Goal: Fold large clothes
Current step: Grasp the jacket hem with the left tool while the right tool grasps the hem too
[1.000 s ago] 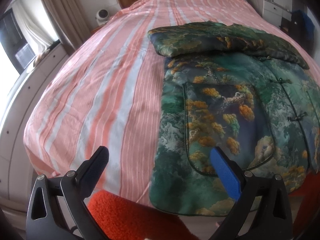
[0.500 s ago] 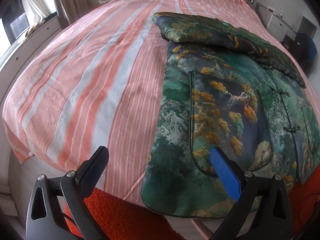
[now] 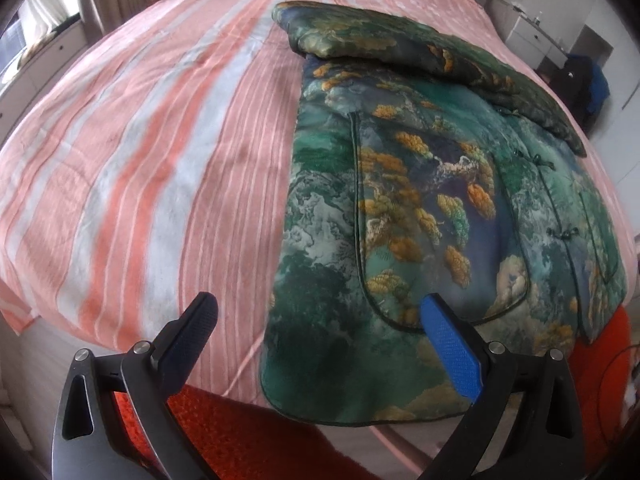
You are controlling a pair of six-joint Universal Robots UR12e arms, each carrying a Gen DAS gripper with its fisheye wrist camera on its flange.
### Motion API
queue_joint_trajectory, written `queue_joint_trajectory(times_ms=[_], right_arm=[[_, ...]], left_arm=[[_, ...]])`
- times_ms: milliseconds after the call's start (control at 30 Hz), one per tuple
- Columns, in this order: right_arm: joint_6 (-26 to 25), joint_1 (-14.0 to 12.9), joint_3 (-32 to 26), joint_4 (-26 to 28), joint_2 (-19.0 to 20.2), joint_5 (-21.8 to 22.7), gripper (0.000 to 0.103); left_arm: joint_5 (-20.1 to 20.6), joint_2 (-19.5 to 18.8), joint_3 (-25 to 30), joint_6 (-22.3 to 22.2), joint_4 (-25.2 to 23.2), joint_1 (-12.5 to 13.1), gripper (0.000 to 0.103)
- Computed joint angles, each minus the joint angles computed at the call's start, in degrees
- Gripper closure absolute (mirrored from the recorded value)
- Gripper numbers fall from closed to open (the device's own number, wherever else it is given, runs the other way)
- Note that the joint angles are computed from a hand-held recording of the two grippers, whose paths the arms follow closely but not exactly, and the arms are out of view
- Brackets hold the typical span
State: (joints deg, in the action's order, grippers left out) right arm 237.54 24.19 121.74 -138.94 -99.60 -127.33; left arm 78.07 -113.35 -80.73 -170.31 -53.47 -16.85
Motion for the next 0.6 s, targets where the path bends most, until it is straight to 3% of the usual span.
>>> queue_joint_trajectory(times_ms=[167, 267, 300, 367, 400, 433, 467, 500, 600], right_arm=[[-4.4, -9.2, 5.6, -6.8, -5.8, 23.8, 0.019], [-7.9, -11.5, 6.5, -9.2, -5.3, 31.6, 0.021], [-9.5, -12.1, 6.1, -8.6, -4.6, 34.0, 0.029], [-11.3, -12.8, 5.5, -8.1, -3.5, 36.9, 0.047], [-11.5, -13.0, 4.9, -6.8, -2.8, 37.5, 0.062], [-11.4, -13.0, 4.6, -5.9, -2.5, 37.3, 0.084], [-11.0, -13.0, 4.5, -5.7, -2.4, 37.5, 0.089], [-11.0, -12.8, 4.3, -5.9, -2.3, 37.6, 0.09], [-13.3, -11.0, 2.1, -3.0, -1.9, 35.2, 0.092]], left_arm=[[-3.5, -0.9, 1.1, 4.3, -5.0, -0.2, 0.002], [-2.5, -0.8, 1.0, 6.5, -5.6, -1.0, 0.004], [-2.1, -0.8, 1.1, 7.0, -6.2, -1.2, 0.016], [-2.0, -0.6, 1.3, 7.3, -7.3, -1.3, 0.037], [-1.9, -0.4, 1.2, 7.3, -7.5, -1.3, 0.053], [-1.6, -0.2, 1.3, 7.6, -7.7, -1.2, 0.064], [-1.3, 0.0, 1.3, 7.6, -7.9, -1.2, 0.078], [-1.9, 0.2, 1.4, 7.6, -8.4, -0.9, 0.086], [-4.2, 1.5, 1.0, 9.4, -9.4, 0.0, 0.091]])
